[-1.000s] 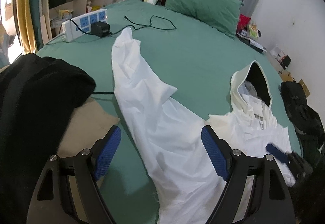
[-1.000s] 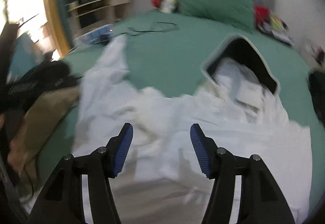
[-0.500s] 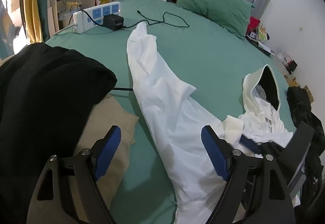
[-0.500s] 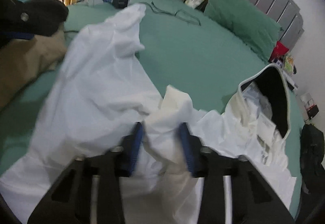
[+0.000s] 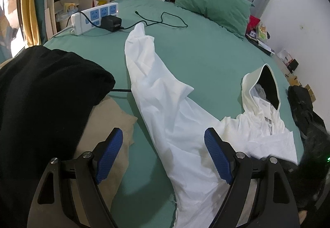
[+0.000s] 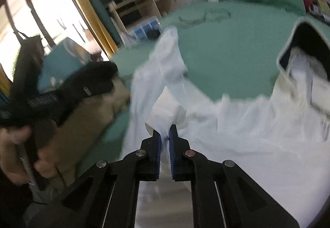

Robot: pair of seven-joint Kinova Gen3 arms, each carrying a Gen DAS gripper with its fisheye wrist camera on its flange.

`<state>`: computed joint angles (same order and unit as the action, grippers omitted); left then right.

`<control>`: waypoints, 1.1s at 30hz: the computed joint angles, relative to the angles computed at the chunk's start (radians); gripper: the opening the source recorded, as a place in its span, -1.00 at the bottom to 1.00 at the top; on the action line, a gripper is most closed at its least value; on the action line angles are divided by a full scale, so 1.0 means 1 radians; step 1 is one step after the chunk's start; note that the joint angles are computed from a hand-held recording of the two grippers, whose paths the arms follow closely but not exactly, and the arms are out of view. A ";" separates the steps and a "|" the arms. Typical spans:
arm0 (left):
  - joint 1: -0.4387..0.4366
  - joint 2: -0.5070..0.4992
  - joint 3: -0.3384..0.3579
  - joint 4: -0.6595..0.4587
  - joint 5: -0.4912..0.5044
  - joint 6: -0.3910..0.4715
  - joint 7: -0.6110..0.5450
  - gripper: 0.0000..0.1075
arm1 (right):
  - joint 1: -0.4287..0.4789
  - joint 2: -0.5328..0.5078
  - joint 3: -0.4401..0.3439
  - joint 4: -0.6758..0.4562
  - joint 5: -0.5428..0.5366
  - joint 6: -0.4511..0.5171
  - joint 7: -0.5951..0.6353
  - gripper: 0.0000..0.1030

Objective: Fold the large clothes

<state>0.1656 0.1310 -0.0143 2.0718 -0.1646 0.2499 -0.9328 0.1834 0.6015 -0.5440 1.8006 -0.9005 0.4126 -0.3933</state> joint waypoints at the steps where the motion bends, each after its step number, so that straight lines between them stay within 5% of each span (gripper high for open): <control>1: 0.010 0.002 -0.009 -0.002 0.007 0.003 -0.008 0.56 | -0.035 0.006 0.040 -0.006 0.018 0.014 -0.041 -0.46; 2: 0.036 0.005 -0.037 -0.006 0.030 0.006 -0.033 0.56 | -0.051 0.013 0.065 -0.015 0.026 0.039 -0.070 0.10; 4: 0.051 0.014 -0.053 -0.015 0.102 0.019 -0.114 0.56 | -0.039 0.019 0.058 -0.002 0.011 0.047 -0.079 0.50; 7: 0.104 0.030 -0.102 -0.027 0.222 0.031 -0.236 0.56 | -0.011 -0.031 0.021 0.060 -0.008 -0.028 -0.041 0.50; 10: 0.076 0.039 -0.057 -0.034 0.292 0.036 -0.318 0.57 | -0.009 -0.097 0.033 0.124 -0.016 -0.118 -0.035 0.50; 17: -0.067 0.091 0.195 -0.065 0.090 0.060 -0.173 0.57 | -0.082 -0.156 0.344 0.124 0.181 -0.132 -0.303 0.50; 19: -0.060 0.118 0.202 -0.078 0.036 0.073 -0.108 0.57 | -0.120 -0.142 0.437 0.109 0.251 -0.145 -0.384 0.50; 24: 0.157 0.176 0.024 -0.135 -0.163 0.166 0.057 0.57 | -0.229 -0.078 0.669 0.049 0.420 -0.117 -0.588 0.50; 28: 0.280 0.147 -0.102 -0.129 -0.279 0.163 0.185 0.57 | -0.352 -0.089 0.793 0.060 0.531 -0.150 -0.750 0.51; 30: 0.357 0.094 -0.195 -0.105 -0.358 0.137 0.264 0.57 | -0.387 -0.111 0.796 0.075 0.580 -0.193 -0.804 0.51; 33: 0.472 0.023 -0.333 -0.075 -0.474 0.117 0.376 0.57 | -0.372 -0.153 0.684 0.083 0.606 -0.246 -0.814 0.51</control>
<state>0.6374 0.1543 -0.3478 1.9966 -0.6391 0.3666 -0.5570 -0.1889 0.4484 0.1397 1.8838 -0.2941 0.1662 -1.2074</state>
